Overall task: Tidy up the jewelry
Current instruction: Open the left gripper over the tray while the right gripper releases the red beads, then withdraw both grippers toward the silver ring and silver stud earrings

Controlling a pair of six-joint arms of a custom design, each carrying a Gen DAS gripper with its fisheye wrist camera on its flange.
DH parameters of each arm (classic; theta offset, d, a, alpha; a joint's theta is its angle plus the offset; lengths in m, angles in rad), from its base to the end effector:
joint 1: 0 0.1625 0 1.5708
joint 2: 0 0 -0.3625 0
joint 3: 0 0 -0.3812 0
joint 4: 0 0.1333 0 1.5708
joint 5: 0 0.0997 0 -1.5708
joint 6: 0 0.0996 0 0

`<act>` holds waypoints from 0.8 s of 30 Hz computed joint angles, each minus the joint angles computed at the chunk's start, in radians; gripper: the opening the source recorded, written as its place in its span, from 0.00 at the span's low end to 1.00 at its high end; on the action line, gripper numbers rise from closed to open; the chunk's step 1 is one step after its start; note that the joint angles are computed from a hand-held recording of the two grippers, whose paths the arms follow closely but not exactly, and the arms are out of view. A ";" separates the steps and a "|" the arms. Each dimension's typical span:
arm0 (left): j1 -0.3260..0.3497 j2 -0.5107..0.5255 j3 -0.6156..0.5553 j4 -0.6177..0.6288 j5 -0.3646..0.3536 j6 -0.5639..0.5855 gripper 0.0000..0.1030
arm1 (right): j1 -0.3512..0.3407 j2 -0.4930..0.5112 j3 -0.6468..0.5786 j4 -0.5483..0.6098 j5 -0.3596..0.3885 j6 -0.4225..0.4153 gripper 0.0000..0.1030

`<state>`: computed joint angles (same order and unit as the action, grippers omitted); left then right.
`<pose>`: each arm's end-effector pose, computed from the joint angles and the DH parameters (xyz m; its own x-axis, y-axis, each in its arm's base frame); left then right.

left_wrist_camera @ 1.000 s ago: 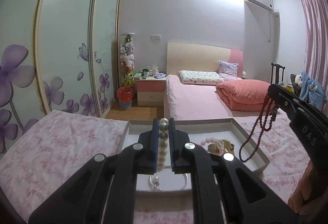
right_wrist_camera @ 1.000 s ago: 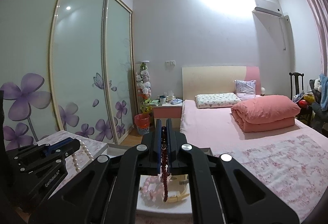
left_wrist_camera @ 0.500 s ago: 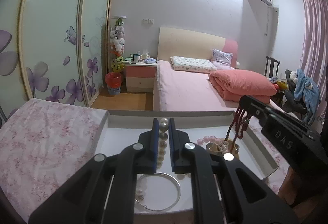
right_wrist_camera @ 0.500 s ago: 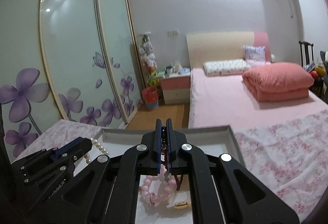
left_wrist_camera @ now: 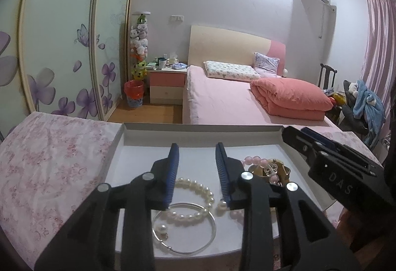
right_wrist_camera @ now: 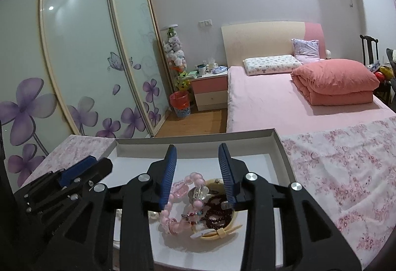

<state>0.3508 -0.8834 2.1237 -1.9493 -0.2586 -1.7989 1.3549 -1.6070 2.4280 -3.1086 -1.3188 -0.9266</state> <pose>-0.2961 -0.3528 -0.0102 -0.7315 -0.3293 -0.5970 0.4474 0.4290 -0.7848 0.0719 -0.4101 0.2386 -0.7183 -0.5603 0.4124 -0.6874 0.4802 -0.5449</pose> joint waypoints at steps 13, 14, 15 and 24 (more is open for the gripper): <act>-0.060 -0.041 -0.002 0.206 -0.056 -0.179 0.30 | -0.012 -0.063 0.031 0.010 0.015 -0.013 0.36; -0.070 -0.044 0.000 0.213 -0.065 -0.189 0.30 | -0.018 -0.081 0.037 0.024 0.021 -0.016 0.36; -0.080 -0.045 0.004 0.217 -0.074 -0.197 0.30 | -0.027 -0.109 0.048 0.042 0.029 -0.025 0.36; -0.202 -0.018 0.060 0.073 -0.207 -0.140 0.30 | -0.164 -0.409 0.144 0.301 0.101 -0.175 0.36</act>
